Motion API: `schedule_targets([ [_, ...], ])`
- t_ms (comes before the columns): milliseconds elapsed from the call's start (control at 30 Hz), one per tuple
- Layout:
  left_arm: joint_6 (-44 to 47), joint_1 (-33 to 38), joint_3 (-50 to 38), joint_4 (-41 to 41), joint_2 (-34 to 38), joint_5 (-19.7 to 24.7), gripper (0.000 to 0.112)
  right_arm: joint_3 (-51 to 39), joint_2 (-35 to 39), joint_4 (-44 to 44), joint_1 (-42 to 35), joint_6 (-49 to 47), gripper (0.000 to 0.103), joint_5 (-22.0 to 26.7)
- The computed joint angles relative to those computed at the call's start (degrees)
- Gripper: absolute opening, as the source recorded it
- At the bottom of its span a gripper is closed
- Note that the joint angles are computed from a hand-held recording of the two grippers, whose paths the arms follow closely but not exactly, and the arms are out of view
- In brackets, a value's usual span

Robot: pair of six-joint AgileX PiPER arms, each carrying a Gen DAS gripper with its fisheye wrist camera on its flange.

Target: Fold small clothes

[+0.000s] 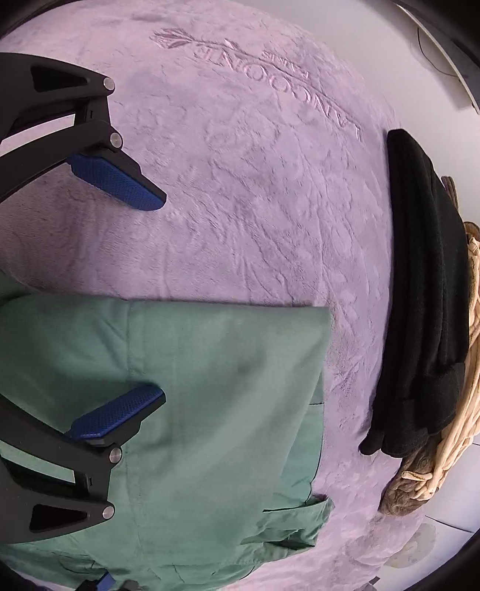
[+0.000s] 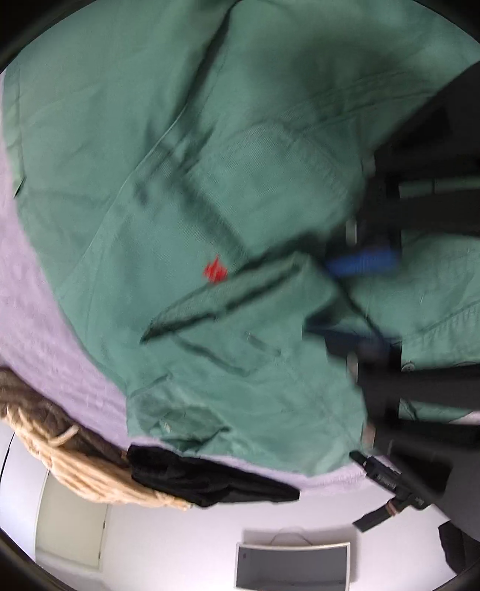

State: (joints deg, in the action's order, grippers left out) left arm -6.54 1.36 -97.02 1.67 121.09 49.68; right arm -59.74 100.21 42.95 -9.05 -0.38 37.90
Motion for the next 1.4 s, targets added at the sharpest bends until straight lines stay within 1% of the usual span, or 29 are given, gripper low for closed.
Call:
schedule_targets([
  [33,0.00,-0.16,-0.56,0.52,0.41,-0.05,0.096,1.97,-0.54,3.70,-1.19,-2.80,0.010,-0.53],
  [67,0.65,-0.27,-0.26,1.07,0.27,-0.78,0.082,3.32,-1.07,5.30,-1.91,-4.02,0.010,-0.92],
  [133,2.76,-0.35,0.36,1.62,-0.09,-1.15,0.064,5.26,-2.10,6.58,-2.81,-4.68,0.007,-1.02],
  [200,1.56,-0.50,1.44,4.23,-0.86,-1.39,0.064,6.94,-3.42,7.34,-3.93,-5.30,0.007,-0.16],
  [233,0.64,-0.52,1.66,5.43,-1.18,-1.04,0.066,7.73,-4.50,7.11,-4.51,-5.53,0.011,0.50],
  [267,-1.07,-0.75,1.94,7.48,-1.68,-0.47,0.071,8.40,-5.71,6.59,-5.16,-5.98,0.011,1.51],
  [300,-2.53,-1.02,2.48,9.30,-2.34,-0.12,0.074,8.88,-6.82,5.48,-5.71,-5.87,0.012,2.31],
  [333,-3.69,-1.34,3.42,10.80,-3.33,-0.07,0.076,9.65,-8.47,3.50,-6.25,-5.16,0.020,3.18],
  [367,-4.35,-1.71,4.64,11.80,-4.60,0.05,0.076,10.39,-9.75,2.87,-7.39,-5.62,0.037,4.24],
  [400,-4.73,-2.11,5.86,12.40,-5.80,0.17,0.076,11.67,-11.46,2.99,-8.72,-6.75,0.049,5.42],
  [433,-5.07,-2.66,7.03,12.80,-6.97,0.32,0.076,12.86,-12.92,3.98,-10.20,-8.56,0.064,6.55],
  [567,-6.51,-6.65,12.38,13.15,-12.13,0.78,0.076,15.23,-17.16,1.84,-14.04,-9.59,0.064,9.99],
  [633,-7.63,-9.58,13.67,11.89,-13.63,1.84,0.076,16.42,-18.93,1.60,-16.95,-10.87,0.065,11.87],
  [667,-7.73,-10.99,13.97,10.47,-14.10,2.55,0.076,16.96,-19.66,1.61,-18.67,-11.71,0.066,12.79],
  [733,-7.99,-14.03,14.30,8.46,-14.52,3.53,0.076,17.82,-20.95,1.96,-22.63,-13.72,0.069,14.85],
  [933,-9.35,-26.28,11.83,7.84,-12.50,7.24,0.076,16.71,-22.00,1.63,-35.47,-19.89,0.069,21.06],
  [1067,-10.21,-31.87,7.67,6.81,-9.94,9.51,0.076,12.94,-19.30,0.76,-43.79,-23.73,0.069,23.39],
  [1167,-11.74,-34.84,2.68,5.56,-6.93,11.22,0.076,8.91,-14.97,2.13,-50.25,-26.16,0.069,24.53],
  [1267,-14.04,-37.94,-3.45,5.60,-3.27,13.51,0.076,3.56,-9.60,3.41,-55.20,-26.84,0.070,24.17],
  [1400,-16.52,-41.29,-11.81,4.82,1.83,16.36,0.076,-3.80,-2.33,4.28,-58.32,-25.90,0.072,23.32],
])
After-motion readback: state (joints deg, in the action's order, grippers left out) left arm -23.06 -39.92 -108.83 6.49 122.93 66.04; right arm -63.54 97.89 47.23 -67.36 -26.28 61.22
